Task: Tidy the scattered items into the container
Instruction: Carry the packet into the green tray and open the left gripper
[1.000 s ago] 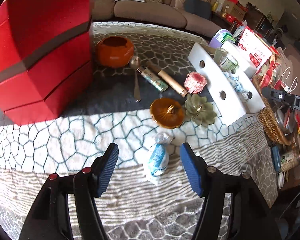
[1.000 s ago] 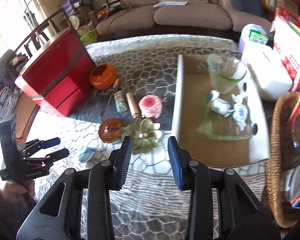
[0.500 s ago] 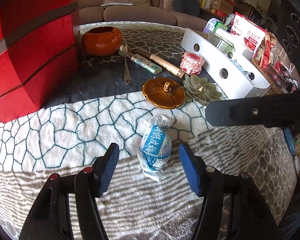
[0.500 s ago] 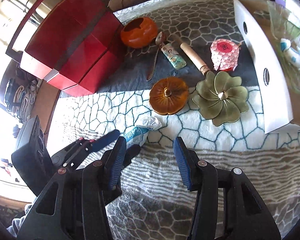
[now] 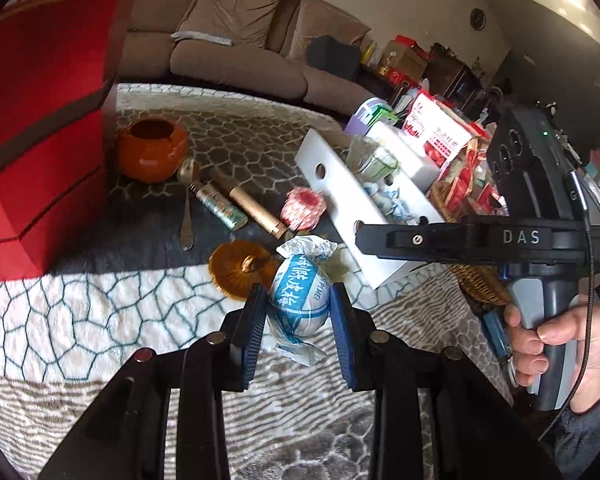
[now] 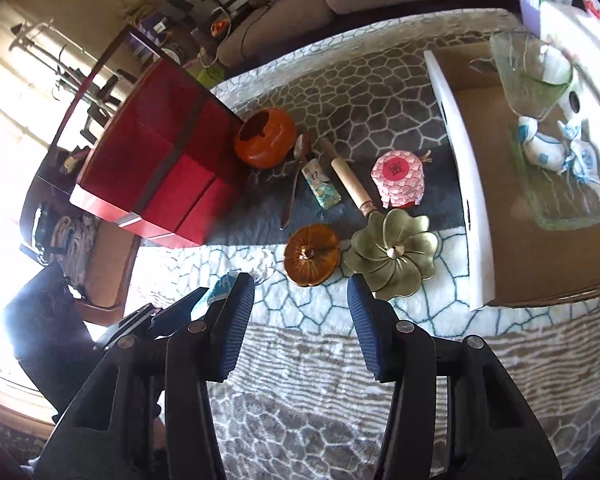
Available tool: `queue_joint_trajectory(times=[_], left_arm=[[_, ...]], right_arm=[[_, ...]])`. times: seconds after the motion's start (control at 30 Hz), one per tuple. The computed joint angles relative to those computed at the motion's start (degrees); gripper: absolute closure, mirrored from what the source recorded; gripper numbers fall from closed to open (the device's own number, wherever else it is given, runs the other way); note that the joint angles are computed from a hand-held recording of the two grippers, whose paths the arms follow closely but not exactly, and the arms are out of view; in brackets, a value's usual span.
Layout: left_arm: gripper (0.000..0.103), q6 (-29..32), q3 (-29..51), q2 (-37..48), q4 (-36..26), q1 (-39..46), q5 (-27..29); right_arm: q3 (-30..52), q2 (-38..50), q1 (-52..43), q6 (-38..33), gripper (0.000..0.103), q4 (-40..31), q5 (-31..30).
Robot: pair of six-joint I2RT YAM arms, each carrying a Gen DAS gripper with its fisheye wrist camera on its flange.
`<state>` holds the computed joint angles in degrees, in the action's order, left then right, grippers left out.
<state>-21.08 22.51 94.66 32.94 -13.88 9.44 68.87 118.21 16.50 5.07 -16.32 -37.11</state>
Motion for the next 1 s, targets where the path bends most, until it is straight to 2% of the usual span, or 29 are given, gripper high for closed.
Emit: queue_joint_trajectory(times=[0.1, 0.17, 0.2, 0.27, 0.37, 0.43, 0.53, 0.63, 0.7, 0.77, 0.9, 1.0], left_arm=[[0.071, 1.2, 2.6, -2.9, -2.2, -4.2, -3.1], [0.071, 1.0, 4.3, -2.8, -2.6, -5.7, -3.5], [0.071, 0.7, 5.1, -2.4, -2.6, -6.3, -3.7], [0.071, 0.5, 7.7, -0.6, -3.4, -7.2, -3.7], [0.071, 0.7, 12.0, 3.0, -3.6, -8.4, -3.6], [0.071, 1.1, 14.8, 5.3, -2.8, -9.4, -3.4], [0.071, 1.5, 20.5, 9.7, -2.9, -11.1, -3.4], [0.071, 0.6, 29.6, 16.0, -6.0, -11.9, -2.2], [0.071, 0.1, 37.2, 21.1, -10.0, -12.3, -0.7], [0.071, 0.8, 45.3, 26.2, -15.5, -13.2, -0.7], [0.071, 4.9, 61.4, 36.5, -29.6, -14.9, -1.1], [0.071, 7.8, 73.7, 44.0, -41.4, -15.2, -0.5]], right_arm=[[0.0, -0.6, -3.3, 3.4, 0.056, 0.6, -7.6], [-0.1, -0.8, -5.0, 5.2, 0.061, 1.7, -10.4], [0.2, -0.8, -5.6, 5.2, 0.066, 1.5, -11.3], [0.6, -1.2, -6.6, 5.0, 0.082, 1.4, -11.4], [2.0, -1.9, -8.7, 4.2, 0.089, 0.1, -10.4], [3.9, -1.6, -11.0, 3.9, 0.099, -1.0, -10.9], [8.2, -0.5, -14.4, 1.6, 0.099, -5.0, -10.2], [13.1, 1.5, -16.9, -0.2, 0.099, -8.0, -7.0], [17.4, 4.1, -18.2, -1.1, 0.099, -10.2, -4.7], [21.5, 6.7, -18.2, -3.0, 0.099, -12.7, 0.7], [28.9, 13.3, -18.0, -6.9, 0.099, -17.3, 9.9], [31.1, 16.8, -17.2, -9.5, 0.099, -17.7, 14.7]])
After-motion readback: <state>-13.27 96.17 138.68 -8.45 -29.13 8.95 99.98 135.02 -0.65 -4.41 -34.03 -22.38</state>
